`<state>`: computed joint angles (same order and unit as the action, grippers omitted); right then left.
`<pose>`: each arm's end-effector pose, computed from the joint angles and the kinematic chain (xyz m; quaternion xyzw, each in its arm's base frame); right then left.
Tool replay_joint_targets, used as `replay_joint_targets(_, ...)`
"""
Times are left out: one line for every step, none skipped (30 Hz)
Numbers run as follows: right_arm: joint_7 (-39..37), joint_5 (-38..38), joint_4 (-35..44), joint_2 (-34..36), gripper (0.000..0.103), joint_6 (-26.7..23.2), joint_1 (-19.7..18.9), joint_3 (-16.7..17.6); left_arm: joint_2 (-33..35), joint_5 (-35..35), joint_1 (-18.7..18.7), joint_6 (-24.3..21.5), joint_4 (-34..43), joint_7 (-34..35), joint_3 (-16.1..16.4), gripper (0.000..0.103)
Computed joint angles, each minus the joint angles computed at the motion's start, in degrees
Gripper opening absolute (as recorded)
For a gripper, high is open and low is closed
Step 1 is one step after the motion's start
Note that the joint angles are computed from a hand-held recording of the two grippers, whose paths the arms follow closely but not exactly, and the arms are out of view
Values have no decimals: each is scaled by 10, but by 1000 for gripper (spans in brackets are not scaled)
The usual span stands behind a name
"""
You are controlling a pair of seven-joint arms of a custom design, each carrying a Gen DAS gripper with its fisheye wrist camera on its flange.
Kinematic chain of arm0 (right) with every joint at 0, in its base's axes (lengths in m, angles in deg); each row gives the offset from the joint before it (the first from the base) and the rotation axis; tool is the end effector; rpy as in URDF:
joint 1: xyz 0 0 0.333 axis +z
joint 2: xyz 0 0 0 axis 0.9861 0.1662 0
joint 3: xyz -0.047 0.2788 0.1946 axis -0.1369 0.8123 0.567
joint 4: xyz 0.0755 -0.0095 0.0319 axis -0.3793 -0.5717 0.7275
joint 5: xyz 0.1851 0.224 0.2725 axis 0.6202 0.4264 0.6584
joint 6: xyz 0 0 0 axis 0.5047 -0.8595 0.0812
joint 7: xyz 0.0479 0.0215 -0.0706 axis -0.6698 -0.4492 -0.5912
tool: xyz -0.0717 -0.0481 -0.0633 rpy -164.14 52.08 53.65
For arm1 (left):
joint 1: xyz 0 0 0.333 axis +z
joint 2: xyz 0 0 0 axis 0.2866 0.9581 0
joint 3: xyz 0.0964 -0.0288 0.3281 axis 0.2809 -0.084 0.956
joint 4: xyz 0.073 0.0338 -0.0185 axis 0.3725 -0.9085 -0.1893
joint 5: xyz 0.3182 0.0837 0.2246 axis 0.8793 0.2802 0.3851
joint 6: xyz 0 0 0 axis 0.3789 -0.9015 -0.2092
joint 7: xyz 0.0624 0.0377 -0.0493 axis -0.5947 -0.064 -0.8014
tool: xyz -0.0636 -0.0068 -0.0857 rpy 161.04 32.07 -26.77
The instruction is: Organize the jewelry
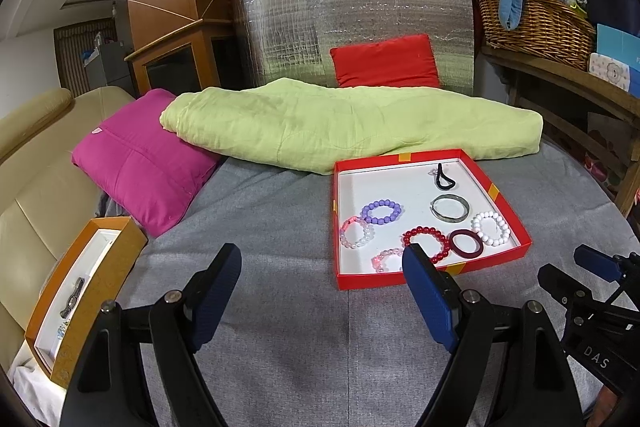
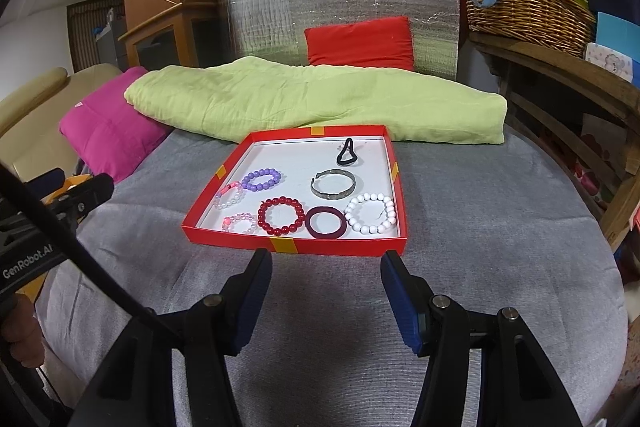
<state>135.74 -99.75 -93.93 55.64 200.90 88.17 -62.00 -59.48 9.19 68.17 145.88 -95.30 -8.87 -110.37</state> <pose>0.4890 0.1256 0.3978 -0.7121 0.5631 -0.2299 0.3506 0.4271 -0.1983 0.4331 -0.6754 0.5569 -0.2496 0.4141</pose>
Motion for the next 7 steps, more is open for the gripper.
replay_joint_targets(0, 0, 0, 0, 61, 1, 0, 0, -1, 0, 0, 0, 0, 0, 0, 83)
replay_joint_targets(-1, 1, 0, 0, 61, 1, 0, 0, 0, 0, 0, 3, -1, 0, 0, 83)
replay_joint_targets(-5, 5, -1, 0, 60, 1, 0, 0, 0, 1, 0, 11, -4, 0, 1, 83)
replay_joint_targets(-4, 6, 0, 1, 60, 2, 0, 0, -2, -1, 2, 17, -6, -1, 0, 83)
replay_joint_targets(15, -13, 3, 3, 60, 3, -4, -1, -2, -4, 4, 17, -6, -2, -1, 83)
replay_joint_targets(20, -13, 5, 4, 60, 2, -5, -2, -1, -8, 10, 16, -6, -5, -1, 83)
replay_joint_targets(-8, 27, 3, 5, 61, 1, -2, -3, 4, -12, 19, 16, -7, -8, -2, 83)
